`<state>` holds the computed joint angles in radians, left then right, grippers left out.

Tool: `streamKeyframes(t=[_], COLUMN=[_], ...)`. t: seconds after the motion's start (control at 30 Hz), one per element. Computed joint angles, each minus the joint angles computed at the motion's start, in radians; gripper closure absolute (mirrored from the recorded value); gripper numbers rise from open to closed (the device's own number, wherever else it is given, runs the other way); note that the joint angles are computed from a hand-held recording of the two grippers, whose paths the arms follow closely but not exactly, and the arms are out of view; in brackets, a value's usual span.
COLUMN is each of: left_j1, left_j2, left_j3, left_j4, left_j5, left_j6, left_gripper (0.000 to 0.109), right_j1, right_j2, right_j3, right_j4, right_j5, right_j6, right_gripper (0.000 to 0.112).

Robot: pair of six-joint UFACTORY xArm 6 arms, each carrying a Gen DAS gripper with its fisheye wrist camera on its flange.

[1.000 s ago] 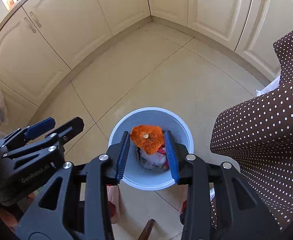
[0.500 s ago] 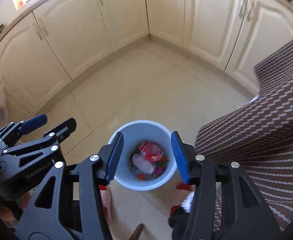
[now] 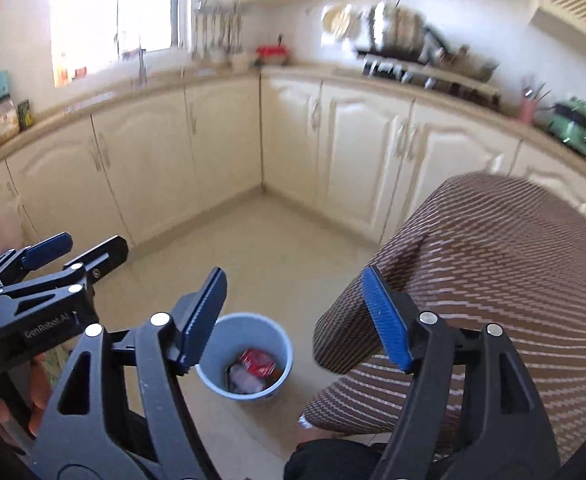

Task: Collect trash

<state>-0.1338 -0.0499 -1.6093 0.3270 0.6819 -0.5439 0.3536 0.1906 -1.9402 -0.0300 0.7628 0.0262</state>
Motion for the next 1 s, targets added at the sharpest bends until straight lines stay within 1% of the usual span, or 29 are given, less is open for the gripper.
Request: streamKeyframes(t=[0.1, 0.17, 0.3, 0.4, 0.5, 0.77, 1.0], left_j1=[-0.048, -0.086, -0.152, -0.209, -0.279, -0.412, -0.466], left_j2=[-0.063, -0.097, -0.138, -0.175, -0.191, -0.192, -0.177], left_j3=[0.013, 0.008, -0.019, -0.023, -0.048, -0.126, -0.167], left_j4=[0.057, 0.129, 0.169, 0.231, 0.325, 0.474, 0.522], left_j5=[-0.01, 0.01, 0.05, 0.081, 0.118, 0.173, 0.194], left_j6=[-0.035, -0.074, -0.083, -0.12, -0.153, -0.239, -0.259], left_gripper=[0.02, 0.018, 0.016, 0.015, 0.015, 0.013, 0.012], right_j1=[-0.021, -0.029, -0.054, -0.072, -0.083, -0.132, -0.179], right_j2=[-0.124, -0.184, -0.314, -0.385, -0.44, -0.561, -0.622], right_j3=[0.112, 0.158, 0.257, 0.301, 0.338, 0.427, 0.494], right_j4=[-0.017, -0.033, -0.058, -0.061, -0.093, -0.149, -0.107], right_j5=[-0.065, -0.091, -0.146, -0.177, -0.205, -0.282, -0.319], right_j6=[0.017, 0.035, 0.056, 0.054, 0.074, 0.104, 0.082], right_gripper=[0.039, 0.036, 0.033, 0.03, 0.028, 0.023, 0.022])
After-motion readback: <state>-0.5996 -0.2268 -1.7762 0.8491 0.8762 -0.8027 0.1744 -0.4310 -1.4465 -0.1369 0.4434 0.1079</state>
